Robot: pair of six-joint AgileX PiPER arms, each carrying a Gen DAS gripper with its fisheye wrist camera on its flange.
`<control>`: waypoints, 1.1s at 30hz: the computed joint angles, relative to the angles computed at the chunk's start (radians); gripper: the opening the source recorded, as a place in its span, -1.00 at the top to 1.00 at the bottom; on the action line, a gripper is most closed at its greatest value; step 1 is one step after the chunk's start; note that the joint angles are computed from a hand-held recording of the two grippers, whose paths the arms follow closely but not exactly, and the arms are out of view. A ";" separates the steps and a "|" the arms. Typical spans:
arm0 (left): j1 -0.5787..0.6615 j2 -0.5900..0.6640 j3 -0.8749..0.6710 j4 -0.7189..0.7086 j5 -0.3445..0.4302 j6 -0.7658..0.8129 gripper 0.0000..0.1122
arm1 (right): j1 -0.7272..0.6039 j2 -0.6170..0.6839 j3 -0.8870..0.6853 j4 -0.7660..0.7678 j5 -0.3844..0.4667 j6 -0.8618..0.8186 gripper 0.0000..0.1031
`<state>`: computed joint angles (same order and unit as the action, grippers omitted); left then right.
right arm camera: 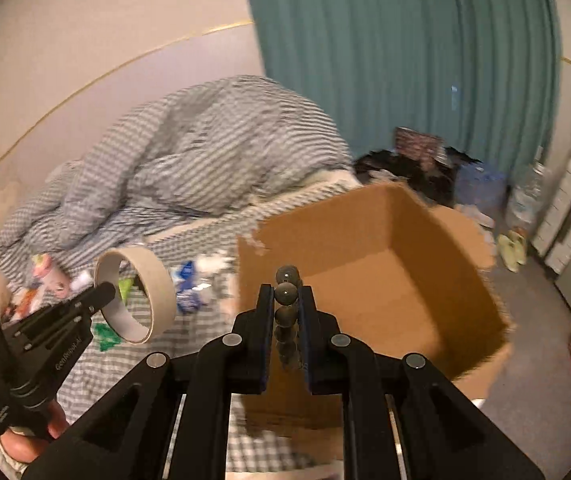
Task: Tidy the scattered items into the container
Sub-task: 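Carry tape roll and bracelet into the cardboard box and open both tools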
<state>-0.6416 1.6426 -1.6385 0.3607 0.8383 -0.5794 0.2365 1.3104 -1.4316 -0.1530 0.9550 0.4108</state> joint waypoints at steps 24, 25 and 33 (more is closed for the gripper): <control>-0.156 0.378 -0.381 0.181 0.235 -0.092 -0.82 | -0.323 0.079 0.177 0.148 -0.115 -0.241 -0.90; -0.156 0.361 -0.359 0.192 0.230 -0.107 -0.82 | -0.317 0.079 0.180 0.138 -0.116 -0.228 -0.90; -0.107 0.203 -0.140 0.233 0.198 -0.182 -0.83 | -0.201 0.040 0.174 0.059 -0.087 -0.101 -0.90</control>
<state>-0.7484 1.8452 -1.7782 0.5941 1.0360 -0.7618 0.0357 1.3506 -1.2573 -0.0941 0.8677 0.3096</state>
